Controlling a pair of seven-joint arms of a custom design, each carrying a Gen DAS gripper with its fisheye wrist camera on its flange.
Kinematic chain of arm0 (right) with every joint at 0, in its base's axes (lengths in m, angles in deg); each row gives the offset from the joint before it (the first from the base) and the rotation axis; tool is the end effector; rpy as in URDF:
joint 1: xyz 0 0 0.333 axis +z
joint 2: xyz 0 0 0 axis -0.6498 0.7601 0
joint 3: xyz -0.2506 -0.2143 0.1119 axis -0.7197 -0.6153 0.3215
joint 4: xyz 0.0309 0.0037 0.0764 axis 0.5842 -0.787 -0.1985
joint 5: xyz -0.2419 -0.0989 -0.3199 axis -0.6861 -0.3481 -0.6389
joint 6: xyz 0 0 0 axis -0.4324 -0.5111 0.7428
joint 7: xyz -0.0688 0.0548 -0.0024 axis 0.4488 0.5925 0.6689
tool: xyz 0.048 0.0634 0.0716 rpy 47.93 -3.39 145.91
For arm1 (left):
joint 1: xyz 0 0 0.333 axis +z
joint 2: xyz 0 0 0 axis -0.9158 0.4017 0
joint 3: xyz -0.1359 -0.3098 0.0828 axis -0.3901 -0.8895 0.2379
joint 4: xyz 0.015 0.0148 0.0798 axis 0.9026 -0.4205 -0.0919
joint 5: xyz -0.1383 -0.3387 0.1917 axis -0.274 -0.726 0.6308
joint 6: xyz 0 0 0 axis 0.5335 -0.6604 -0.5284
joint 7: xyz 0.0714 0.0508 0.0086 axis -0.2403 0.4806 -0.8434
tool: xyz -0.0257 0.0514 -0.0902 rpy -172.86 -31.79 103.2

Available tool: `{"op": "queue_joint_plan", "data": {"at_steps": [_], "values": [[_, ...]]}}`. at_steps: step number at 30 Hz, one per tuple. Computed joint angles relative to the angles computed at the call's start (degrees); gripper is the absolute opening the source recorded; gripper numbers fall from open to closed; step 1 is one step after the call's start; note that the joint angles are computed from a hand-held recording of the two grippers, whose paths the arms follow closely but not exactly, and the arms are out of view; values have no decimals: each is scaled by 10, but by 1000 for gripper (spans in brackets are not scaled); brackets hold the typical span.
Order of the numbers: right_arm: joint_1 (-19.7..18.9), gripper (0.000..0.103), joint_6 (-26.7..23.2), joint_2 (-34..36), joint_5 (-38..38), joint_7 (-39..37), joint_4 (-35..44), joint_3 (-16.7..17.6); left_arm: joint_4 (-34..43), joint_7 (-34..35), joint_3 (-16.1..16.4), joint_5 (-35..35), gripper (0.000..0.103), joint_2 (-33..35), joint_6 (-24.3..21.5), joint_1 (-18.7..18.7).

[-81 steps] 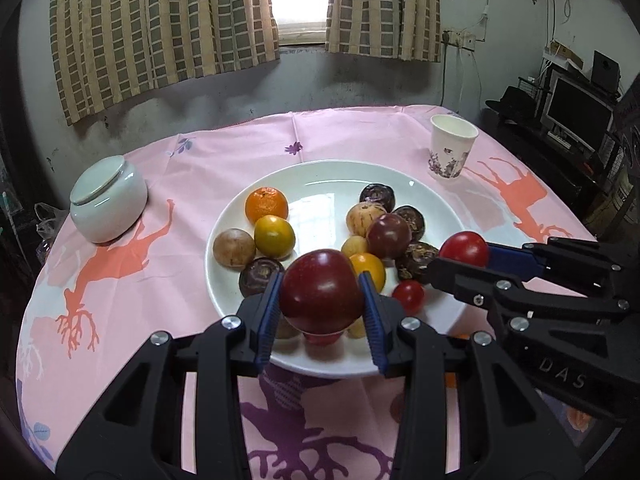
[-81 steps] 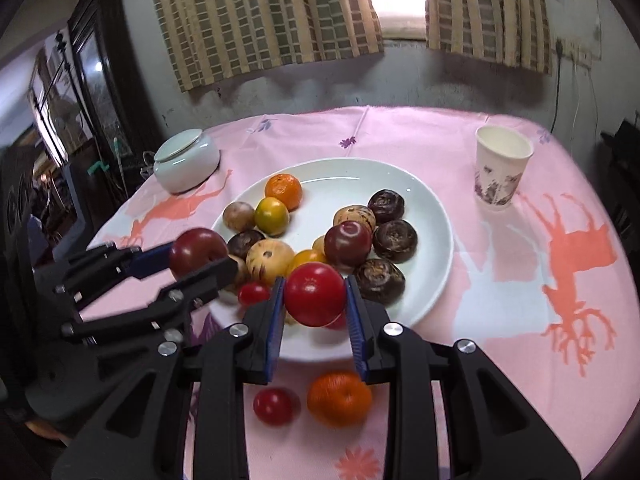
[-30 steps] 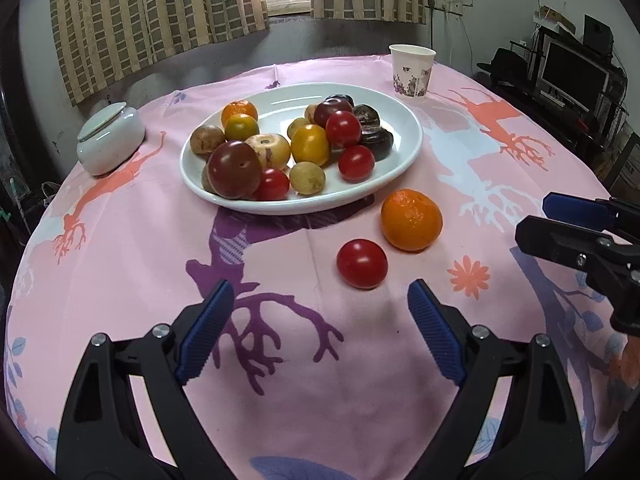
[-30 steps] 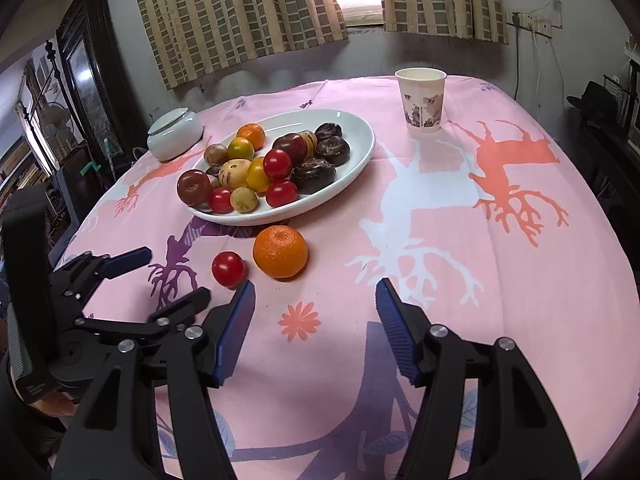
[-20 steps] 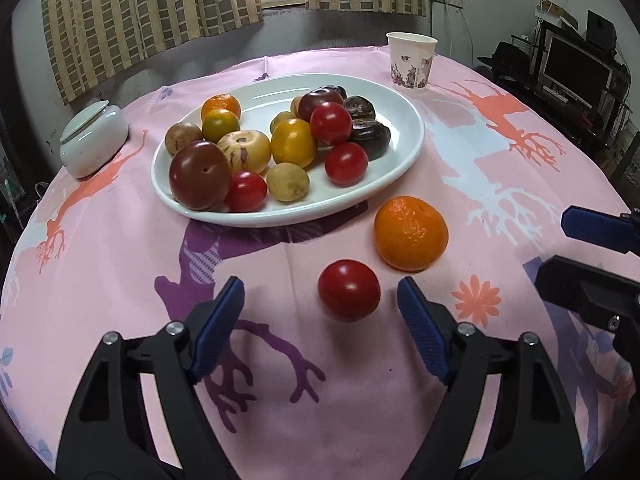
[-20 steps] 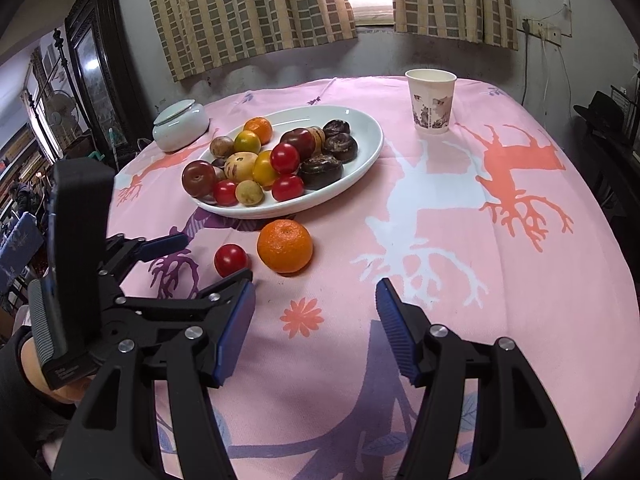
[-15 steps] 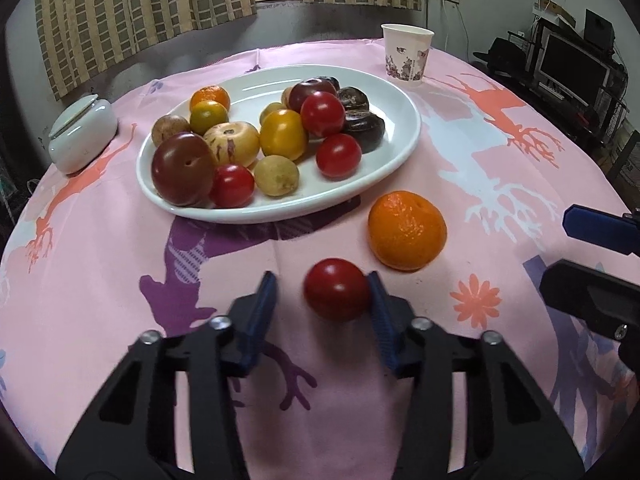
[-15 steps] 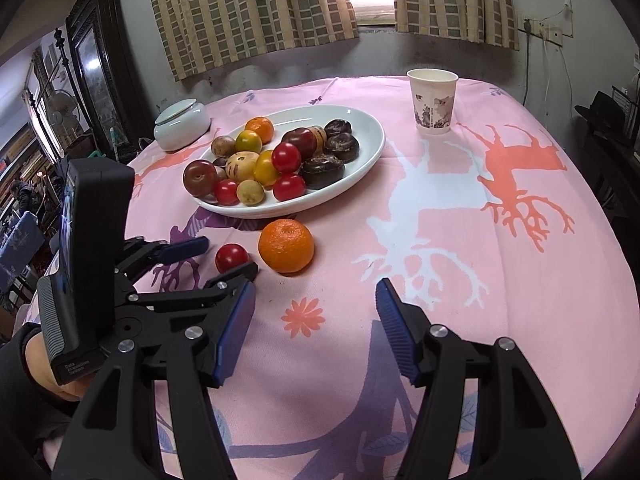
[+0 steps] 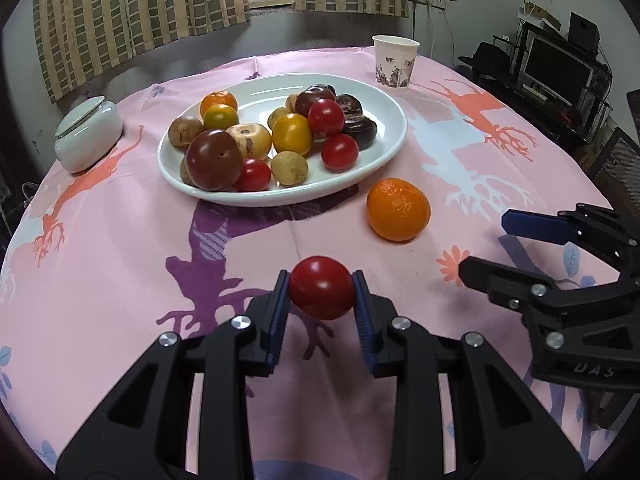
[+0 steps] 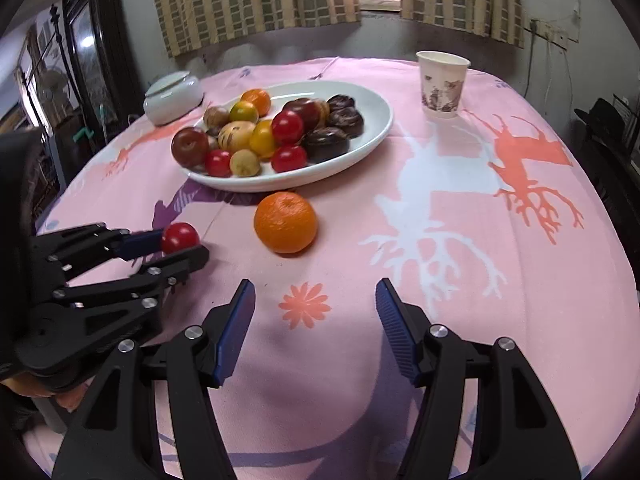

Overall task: Organize fruits
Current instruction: 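Grasp the red cherry tomato with the left gripper while the right gripper grasps the orange, then carry the tomato and orange over the white plate and open both grippers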

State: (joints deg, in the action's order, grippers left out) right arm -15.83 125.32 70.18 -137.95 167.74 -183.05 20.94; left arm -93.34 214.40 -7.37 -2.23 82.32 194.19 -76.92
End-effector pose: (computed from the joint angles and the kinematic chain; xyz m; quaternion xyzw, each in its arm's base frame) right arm 0.4815 0.3292 0.4695 -0.5648 0.7488 -0.2440 0.2466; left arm 0.5858 -0.2201 0.4602 -0.3422 0.8732 -0.3186 0.1378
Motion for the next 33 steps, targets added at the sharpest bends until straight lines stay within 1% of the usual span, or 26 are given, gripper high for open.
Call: {"op": "queue_joint_plan", "data": {"at_steps": [3,6,10,15,16,17,18,19,21,24,30,33], "values": [[2,63,-15,27,8,-37,29,-1,-2,9,2,-10,31,-3,-6,5],[1,63,-14,54,21,-66,57,-9,0,8,5,-10,31,-1,-17,8],[-4,63,13,77,41,-77,76,-21,4,2,7,-2,31,3,-20,10],[-7,63,27,96,57,-81,92,-30,9,-1,7,0,31,7,-23,13],[-5,60,24,100,53,-78,96,-32,9,-2,7,1,31,7,-23,13],[-4,49,20,103,51,-80,101,-32,9,-3,8,3,31,7,-24,13],[-4,45,15,107,59,-93,105,-31,9,-5,8,4,31,8,-24,13],[0,45,7,109,50,-91,108,-32,9,-6,8,5,31,8,-23,13],[3,44,1,108,49,-100,109,-32,9,-9,8,8,31,7,-22,13],[4,44,11,97,51,-97,97,-32,8,-5,7,8,31,5,-21,13],[8,44,11,58,5,-68,79,-29,26,15,4,-9,31,-1,-17,14],[1,44,25,45,-12,-59,79,-27,49,3,5,0,31,7,-5,9]]}}
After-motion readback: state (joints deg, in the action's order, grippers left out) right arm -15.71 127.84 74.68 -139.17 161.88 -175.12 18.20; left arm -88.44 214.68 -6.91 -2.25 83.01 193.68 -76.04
